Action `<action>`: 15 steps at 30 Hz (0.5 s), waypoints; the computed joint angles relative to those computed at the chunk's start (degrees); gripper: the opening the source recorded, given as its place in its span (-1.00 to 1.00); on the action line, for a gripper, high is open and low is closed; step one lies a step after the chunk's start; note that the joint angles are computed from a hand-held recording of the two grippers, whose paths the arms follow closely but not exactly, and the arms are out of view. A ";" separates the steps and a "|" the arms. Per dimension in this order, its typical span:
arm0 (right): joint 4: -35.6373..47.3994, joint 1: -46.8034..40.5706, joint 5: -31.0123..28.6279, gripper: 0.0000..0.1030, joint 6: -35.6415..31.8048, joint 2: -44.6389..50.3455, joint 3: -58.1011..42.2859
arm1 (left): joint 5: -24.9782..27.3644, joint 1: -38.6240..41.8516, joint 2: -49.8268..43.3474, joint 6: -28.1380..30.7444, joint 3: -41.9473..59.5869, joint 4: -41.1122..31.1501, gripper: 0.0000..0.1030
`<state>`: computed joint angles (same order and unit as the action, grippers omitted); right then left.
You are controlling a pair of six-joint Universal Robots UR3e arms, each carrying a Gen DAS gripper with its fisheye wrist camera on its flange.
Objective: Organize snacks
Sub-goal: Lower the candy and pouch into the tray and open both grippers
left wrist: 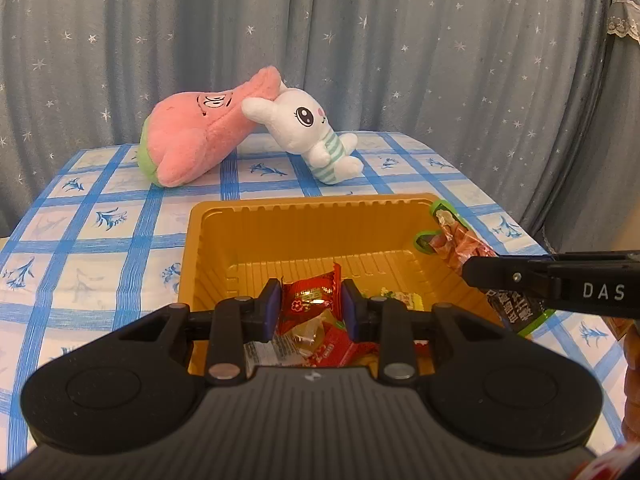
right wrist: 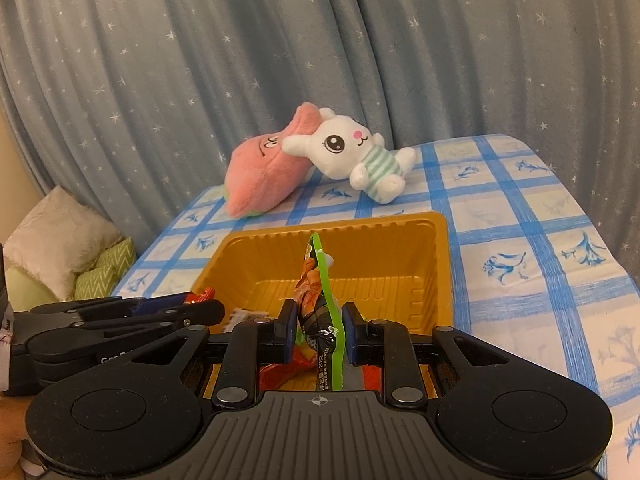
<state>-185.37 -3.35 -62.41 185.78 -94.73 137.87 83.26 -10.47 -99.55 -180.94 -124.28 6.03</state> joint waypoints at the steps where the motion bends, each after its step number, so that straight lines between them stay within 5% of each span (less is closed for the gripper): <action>1: -0.18 0.01 -0.09 -0.54 0.10 0.78 -0.49 | -0.03 0.08 -0.55 0.05 0.52 -0.12 -0.44; 15: -1.14 0.19 -1.33 -0.54 3.48 8.60 -6.79 | -0.98 2.33 -7.23 -1.95 6.98 -2.37 -0.44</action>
